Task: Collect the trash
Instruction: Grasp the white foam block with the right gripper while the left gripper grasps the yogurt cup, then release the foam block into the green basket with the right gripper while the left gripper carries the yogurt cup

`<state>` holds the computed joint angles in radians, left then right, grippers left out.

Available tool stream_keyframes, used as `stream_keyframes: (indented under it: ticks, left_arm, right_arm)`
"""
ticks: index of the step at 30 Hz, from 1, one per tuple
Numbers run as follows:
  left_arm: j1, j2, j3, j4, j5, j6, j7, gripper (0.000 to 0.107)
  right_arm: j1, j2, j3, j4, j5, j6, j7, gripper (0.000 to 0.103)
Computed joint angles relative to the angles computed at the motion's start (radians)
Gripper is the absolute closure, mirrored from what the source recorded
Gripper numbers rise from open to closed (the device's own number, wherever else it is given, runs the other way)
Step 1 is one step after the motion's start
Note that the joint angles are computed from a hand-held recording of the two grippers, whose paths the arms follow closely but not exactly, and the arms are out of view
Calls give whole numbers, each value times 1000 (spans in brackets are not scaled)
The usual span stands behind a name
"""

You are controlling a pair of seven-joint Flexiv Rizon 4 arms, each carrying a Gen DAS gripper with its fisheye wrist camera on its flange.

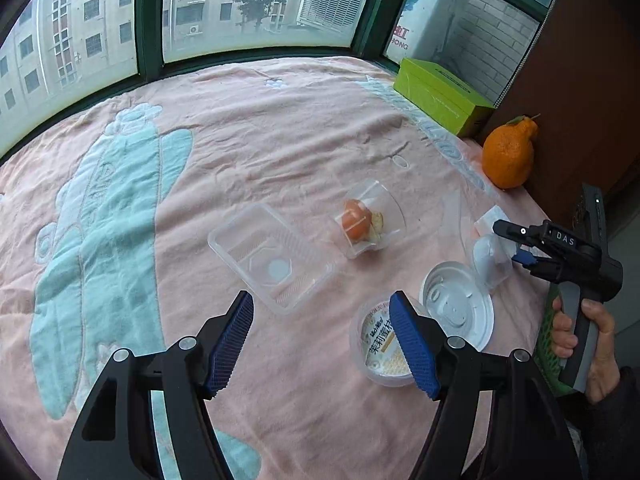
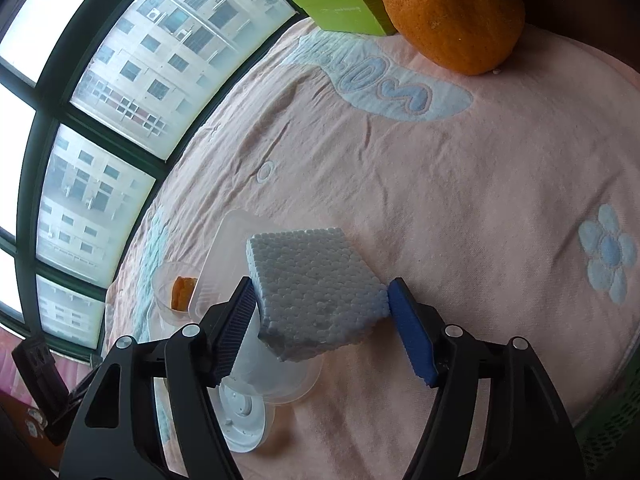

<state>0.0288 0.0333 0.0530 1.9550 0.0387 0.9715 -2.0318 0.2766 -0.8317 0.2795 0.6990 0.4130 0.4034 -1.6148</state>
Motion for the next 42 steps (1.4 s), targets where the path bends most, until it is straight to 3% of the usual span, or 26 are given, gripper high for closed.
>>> stream_keyframes:
  ticks: [4, 11, 13, 23, 30, 42]
  left_arm:
    - [-9, 5, 0, 30, -38, 16, 20, 39]
    - [-36, -12, -17, 56, -140, 45, 145, 38]
    - [-43, -24, -24, 46, -126, 44, 152, 24]
    - [-74, -101, -32, -46, 2, 3, 166, 24]
    - [-82, -115, -22, -49, 1, 14, 162, 40]
    - [-90, -50, -33, -60, 28, 20, 128, 41]
  right_arm:
    - [2, 1, 0, 7, 1, 15, -7, 36]
    - [-16, 39, 3, 68, 13, 75, -7, 36]
    - [-26, 55, 7, 87, 21, 91, -14, 36]
    - [-75, 155, 15, 203, 49, 172, -84, 36]
    - [-112, 218, 16, 289, 82, 205, -114, 36]
    - [-192, 314, -53, 465, 41, 276, -101, 36]
